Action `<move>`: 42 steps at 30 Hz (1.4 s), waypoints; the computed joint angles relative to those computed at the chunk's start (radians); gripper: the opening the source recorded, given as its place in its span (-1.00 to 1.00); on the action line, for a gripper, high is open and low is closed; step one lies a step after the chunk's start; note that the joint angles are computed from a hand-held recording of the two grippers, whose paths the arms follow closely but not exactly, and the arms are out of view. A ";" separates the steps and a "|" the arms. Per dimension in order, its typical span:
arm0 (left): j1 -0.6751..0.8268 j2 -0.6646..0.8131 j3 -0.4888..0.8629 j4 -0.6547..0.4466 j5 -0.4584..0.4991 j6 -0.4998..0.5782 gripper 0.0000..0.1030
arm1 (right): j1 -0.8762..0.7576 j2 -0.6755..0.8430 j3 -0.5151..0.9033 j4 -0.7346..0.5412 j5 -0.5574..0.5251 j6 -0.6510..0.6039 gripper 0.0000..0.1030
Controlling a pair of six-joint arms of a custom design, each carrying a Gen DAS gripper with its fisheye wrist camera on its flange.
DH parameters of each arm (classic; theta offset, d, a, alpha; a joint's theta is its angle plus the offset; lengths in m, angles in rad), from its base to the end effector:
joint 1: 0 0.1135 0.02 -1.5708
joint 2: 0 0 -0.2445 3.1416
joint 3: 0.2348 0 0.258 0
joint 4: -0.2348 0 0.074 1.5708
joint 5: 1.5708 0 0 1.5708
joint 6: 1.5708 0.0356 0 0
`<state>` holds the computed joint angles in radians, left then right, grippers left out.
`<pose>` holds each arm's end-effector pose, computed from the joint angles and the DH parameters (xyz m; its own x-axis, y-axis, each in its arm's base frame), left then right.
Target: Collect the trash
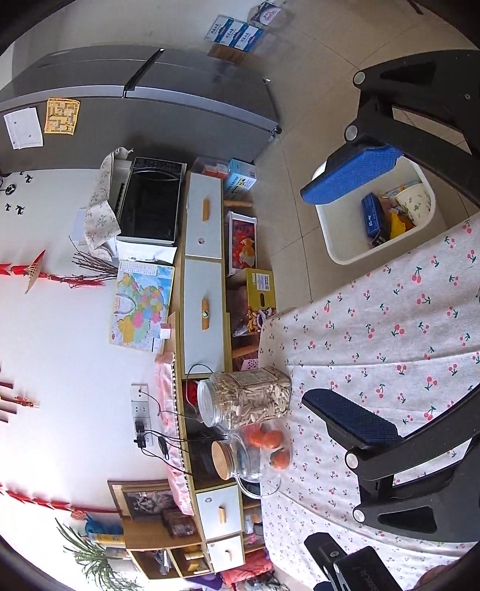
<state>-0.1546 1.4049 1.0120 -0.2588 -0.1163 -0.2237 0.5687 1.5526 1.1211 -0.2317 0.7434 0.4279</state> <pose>0.3182 -0.0454 0.2477 -0.5981 -0.1298 -0.7909 -0.0727 0.9915 -0.1077 0.3058 0.1669 0.2458 -0.4500 0.0749 -0.8899 0.2634 0.9633 -0.0521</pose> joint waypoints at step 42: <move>-0.043 0.036 0.042 -0.055 -0.028 -0.007 0.87 | -0.013 0.014 -0.018 0.028 -0.029 -0.030 0.86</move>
<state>-0.1981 1.4413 1.0539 -0.3137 -0.1442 -0.2308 0.5561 1.5661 1.1036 -0.2039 0.7142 0.3981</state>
